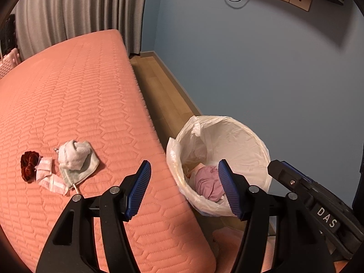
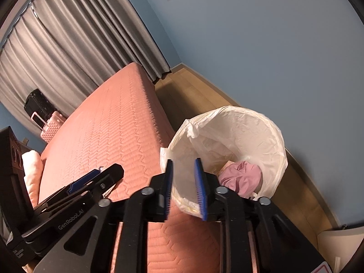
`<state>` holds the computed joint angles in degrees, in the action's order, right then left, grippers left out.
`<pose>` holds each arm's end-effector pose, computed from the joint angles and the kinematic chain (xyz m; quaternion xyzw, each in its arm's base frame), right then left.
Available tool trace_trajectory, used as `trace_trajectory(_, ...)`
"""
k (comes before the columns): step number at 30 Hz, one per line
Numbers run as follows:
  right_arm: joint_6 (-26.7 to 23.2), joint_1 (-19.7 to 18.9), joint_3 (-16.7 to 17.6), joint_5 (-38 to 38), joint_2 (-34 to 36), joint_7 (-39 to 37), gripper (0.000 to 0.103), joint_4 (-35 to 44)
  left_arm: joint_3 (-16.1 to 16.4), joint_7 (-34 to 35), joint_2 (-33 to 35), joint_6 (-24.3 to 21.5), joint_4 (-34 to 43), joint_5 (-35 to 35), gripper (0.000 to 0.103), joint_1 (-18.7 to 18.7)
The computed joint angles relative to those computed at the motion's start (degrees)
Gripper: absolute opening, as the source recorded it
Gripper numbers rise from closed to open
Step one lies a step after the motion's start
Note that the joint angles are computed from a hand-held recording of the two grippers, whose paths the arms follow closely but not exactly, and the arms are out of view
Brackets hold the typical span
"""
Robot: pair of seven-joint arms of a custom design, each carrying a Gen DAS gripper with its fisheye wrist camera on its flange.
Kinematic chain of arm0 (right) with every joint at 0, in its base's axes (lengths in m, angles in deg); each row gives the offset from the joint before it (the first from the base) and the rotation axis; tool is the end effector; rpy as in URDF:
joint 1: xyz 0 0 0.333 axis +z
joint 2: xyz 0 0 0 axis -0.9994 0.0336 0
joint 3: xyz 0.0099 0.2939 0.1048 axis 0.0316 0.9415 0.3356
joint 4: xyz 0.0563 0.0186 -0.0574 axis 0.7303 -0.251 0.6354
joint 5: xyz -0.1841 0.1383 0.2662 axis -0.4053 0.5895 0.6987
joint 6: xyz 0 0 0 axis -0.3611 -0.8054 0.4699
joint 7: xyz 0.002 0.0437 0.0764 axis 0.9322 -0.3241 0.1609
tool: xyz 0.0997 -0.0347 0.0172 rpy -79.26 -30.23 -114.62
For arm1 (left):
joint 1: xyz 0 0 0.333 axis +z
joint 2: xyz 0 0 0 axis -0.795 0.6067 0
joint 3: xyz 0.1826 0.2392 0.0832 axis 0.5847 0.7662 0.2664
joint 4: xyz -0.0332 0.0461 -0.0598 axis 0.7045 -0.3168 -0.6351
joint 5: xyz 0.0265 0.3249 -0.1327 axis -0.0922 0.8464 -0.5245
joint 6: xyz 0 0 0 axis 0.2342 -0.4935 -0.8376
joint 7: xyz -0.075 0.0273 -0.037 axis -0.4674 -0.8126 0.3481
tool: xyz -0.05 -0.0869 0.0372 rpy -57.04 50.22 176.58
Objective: Collect trash
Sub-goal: 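Move both open tools back over the remaining items on the bed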
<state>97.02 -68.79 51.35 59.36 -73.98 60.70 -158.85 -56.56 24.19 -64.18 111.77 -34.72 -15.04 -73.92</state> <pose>0.4712 0.2703 0.5537 -0.5536 0.7405 -0.1136 0.3637 0.5051 -0.3625 0.5708 -0.6146 0.7122 -0.3103 0.1369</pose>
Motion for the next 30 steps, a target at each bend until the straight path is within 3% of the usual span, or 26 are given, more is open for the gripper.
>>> trace_trajectory(30,-4.9,6.6,1.1,-0.4,3.3,-2.2,0.025,6.8,1.3,-3.6,-13.3,4.5,-17.9,-3.9,0.059,4.9)
